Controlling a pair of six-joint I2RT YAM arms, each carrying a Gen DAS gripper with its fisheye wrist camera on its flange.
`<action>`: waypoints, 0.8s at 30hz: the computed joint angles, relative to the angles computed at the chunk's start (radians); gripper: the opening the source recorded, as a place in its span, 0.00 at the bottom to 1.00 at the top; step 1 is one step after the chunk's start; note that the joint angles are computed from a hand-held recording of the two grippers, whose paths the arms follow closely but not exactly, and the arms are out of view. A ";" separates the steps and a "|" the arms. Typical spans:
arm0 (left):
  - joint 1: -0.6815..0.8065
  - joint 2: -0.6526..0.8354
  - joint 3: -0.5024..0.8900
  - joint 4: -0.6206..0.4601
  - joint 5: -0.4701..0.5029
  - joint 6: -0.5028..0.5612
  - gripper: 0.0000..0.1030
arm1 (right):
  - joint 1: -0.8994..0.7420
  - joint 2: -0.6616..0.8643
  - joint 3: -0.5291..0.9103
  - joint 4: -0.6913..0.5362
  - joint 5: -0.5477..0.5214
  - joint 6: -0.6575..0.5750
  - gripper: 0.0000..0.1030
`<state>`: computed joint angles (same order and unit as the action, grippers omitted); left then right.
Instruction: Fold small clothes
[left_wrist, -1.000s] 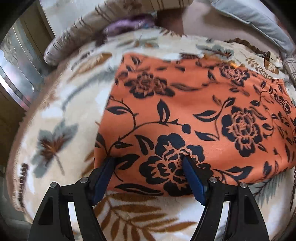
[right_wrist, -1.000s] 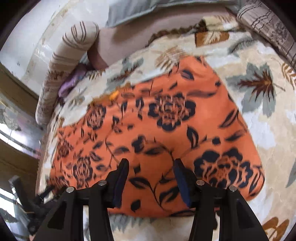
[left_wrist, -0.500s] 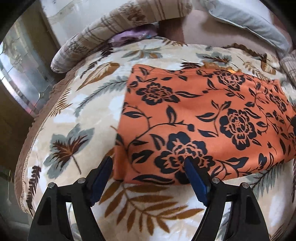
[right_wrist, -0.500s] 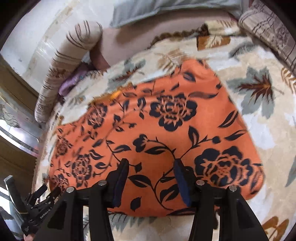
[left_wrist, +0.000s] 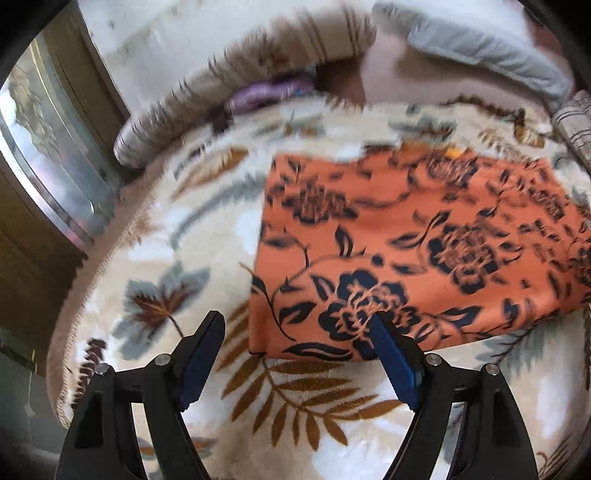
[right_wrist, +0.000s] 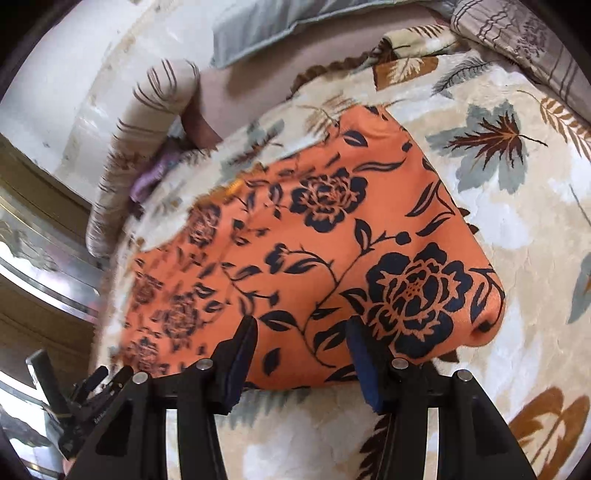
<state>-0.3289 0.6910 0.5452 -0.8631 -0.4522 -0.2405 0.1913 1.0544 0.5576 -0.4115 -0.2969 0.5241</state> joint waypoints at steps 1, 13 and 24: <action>-0.046 -0.025 0.021 -0.031 -0.037 -0.025 0.80 | 0.002 -0.016 0.001 -0.008 -0.003 0.004 0.52; -0.461 -0.034 0.166 -0.299 -0.304 -0.393 0.80 | -0.009 -0.140 -0.047 -0.038 -0.051 -0.008 0.53; -0.607 0.033 0.242 -0.392 -0.409 -0.564 0.80 | -0.092 -0.119 -0.041 -0.033 -0.123 -0.031 0.53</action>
